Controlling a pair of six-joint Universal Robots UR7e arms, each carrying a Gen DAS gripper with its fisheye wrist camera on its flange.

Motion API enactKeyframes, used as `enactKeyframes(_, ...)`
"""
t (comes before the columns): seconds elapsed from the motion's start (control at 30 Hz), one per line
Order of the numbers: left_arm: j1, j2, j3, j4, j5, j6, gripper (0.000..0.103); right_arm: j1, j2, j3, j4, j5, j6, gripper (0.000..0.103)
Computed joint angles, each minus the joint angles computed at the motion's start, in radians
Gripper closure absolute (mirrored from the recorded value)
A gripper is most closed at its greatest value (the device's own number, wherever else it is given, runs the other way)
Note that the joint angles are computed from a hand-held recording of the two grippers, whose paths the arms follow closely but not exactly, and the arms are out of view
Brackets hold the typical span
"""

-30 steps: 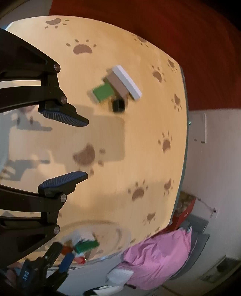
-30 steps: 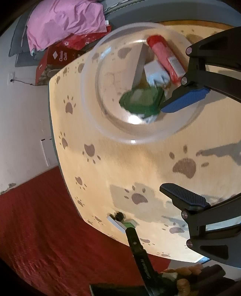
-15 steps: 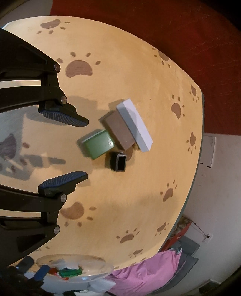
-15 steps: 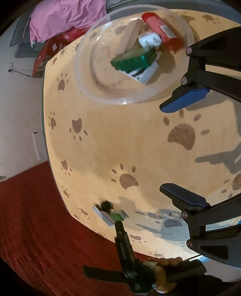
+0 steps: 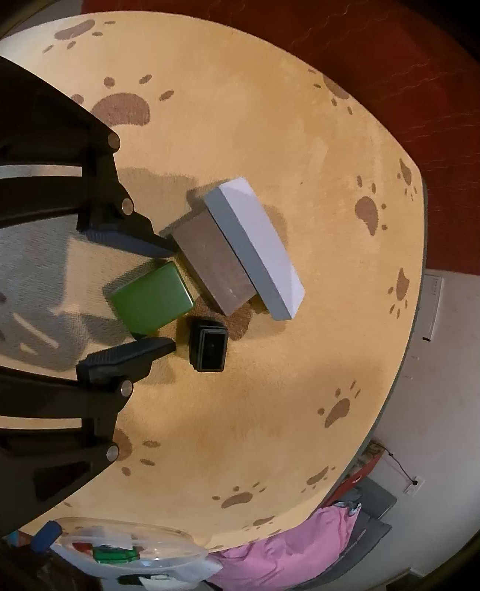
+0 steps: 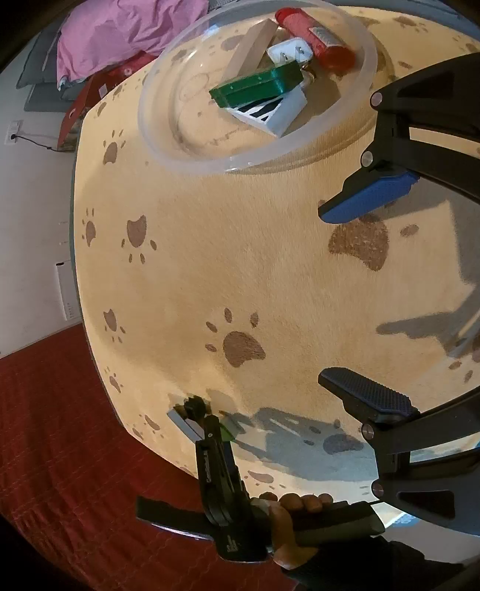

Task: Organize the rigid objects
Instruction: 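Grasp the small green block with the left gripper while the right gripper grasps the black cube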

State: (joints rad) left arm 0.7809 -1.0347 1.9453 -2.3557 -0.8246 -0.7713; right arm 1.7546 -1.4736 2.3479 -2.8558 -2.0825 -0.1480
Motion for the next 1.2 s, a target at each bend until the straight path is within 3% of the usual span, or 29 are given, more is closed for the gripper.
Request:
enactKeyframes(0.3, 0.003, -0.029, 0.033, -0.051, -0.005, 0.039, 0.073, 0.013, 0.059, -0.028, -0.007, 0.002, -0.007, 0.019)
enactKeyframes(0.9, -0.069, -0.249, 0.182, 0.046, 0.029, -0.017, 0.073, 0.078, 0.362, -0.265, -0.061, 0.080, -0.065, 0.019)
enactKeyframes(1.07, -0.084, -0.309, 0.213, 0.099, 0.037, -0.047, 0.073, 0.097, 0.460, -0.349, -0.072, 0.072, -0.080, 0.020)
enactKeyframes(1.2, -0.090, -0.345, 0.233, 0.121, 0.029, -0.057, 0.073, 0.101, 0.519, -0.406, -0.051, 0.068, -0.077, 0.030)
